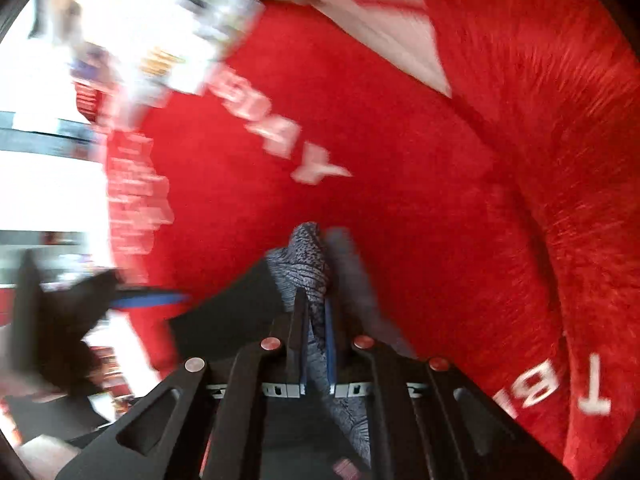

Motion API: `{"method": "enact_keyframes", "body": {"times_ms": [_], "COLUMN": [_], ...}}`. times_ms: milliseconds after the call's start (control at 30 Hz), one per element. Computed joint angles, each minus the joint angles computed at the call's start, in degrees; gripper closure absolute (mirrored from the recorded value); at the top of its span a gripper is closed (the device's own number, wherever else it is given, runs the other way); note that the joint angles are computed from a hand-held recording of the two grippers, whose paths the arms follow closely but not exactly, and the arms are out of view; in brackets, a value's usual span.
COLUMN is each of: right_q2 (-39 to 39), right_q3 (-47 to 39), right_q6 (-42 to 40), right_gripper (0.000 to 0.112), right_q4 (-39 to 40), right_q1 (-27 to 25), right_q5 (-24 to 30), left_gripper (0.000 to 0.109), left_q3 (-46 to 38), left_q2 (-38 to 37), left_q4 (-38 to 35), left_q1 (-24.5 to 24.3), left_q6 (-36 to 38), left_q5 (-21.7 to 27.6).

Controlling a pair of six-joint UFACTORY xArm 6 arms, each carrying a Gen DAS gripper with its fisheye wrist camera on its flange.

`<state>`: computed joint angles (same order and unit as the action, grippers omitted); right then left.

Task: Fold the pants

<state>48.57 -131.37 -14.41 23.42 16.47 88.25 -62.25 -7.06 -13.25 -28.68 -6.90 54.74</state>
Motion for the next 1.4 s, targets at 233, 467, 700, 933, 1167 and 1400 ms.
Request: {"method": "enact_keyframes", "body": {"times_ms": [233, 467, 700, 933, 1167, 1400], "right_q2": [-23.4, -41.9, -59.9, -88.3, -97.4, -97.7], "right_q3": [31.8, 59.2, 74.4, 95.2, 106.2, 104.7], "right_q6": [7.8, 16.5, 20.1, 26.1, 25.0, 21.9], "right_gripper": [0.089, 0.089, 0.077, 0.073, 0.073, 0.105], "right_q4": [7.7, -2.6, 6.9, 11.5, 17.4, 17.2], "right_q1": [-5.1, -11.3, -24.2, -42.5, -56.0, -58.0], "right_q5": [-17.3, -27.1, -26.2, -8.7, -9.0, -8.0], "left_gripper": [0.028, 0.025, 0.025, 0.025, 0.022, 0.020], "left_q3": [-10.6, -20.5, -27.2, -21.9, -18.4, -20.8], "left_q2": [8.8, 21.9, 21.1, 15.7, 15.8, 16.8], "left_q4": [6.7, 14.5, 17.5, 12.1, 14.9, 16.4], "left_q1": [-2.5, -4.2, -6.2, -15.7, -18.6, -19.2], "left_q6": [-8.4, -18.2, -15.4, -12.3, -18.0, -18.0], "left_q5": [-1.0, -2.2, 5.3, 7.7, 5.8, 8.7]}}
